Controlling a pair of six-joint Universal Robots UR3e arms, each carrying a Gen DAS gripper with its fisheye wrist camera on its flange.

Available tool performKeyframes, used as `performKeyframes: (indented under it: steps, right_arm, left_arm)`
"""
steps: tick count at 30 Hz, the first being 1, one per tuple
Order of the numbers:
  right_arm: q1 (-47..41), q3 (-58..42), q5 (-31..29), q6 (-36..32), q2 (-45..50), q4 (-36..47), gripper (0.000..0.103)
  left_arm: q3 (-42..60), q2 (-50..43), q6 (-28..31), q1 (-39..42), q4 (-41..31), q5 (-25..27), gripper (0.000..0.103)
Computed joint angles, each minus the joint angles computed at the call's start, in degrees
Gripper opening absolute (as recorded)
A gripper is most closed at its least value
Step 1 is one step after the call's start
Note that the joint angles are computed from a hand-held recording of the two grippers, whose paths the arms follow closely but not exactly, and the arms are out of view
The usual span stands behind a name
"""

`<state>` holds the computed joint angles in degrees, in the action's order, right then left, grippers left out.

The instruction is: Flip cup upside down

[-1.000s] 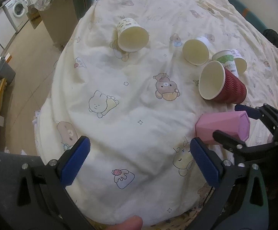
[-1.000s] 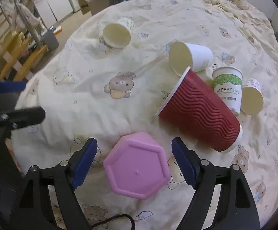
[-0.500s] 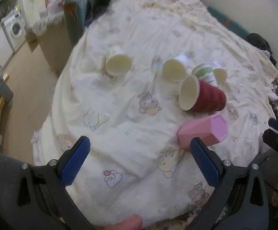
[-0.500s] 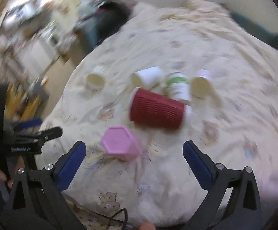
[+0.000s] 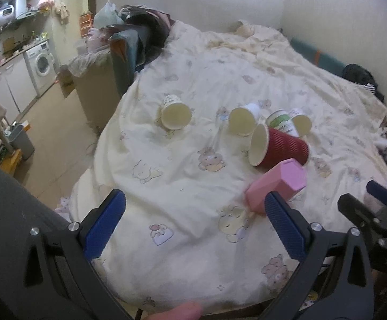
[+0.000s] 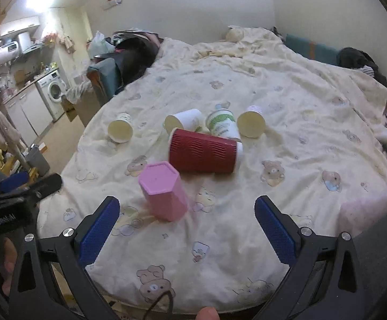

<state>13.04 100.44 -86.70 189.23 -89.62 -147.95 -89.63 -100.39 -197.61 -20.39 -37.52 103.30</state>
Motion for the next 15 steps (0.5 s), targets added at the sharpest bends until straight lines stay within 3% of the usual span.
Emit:
performKeyframes:
  steps: [4, 15]
  right_arm:
    - [1.21, -0.31, -1.60, 0.07, 1.53, -0.94, 0.103]
    - [-0.39, 0.39, -1.08, 1.98, 1.14, -1.20, 0.103]
  left_arm:
    - [-0.65, -0.28, -0.17, 0.66, -0.68, -2.69, 0.103]
    - [-0.83, -0.65, 0.17, -0.64, 0.90, -0.97, 0.103]
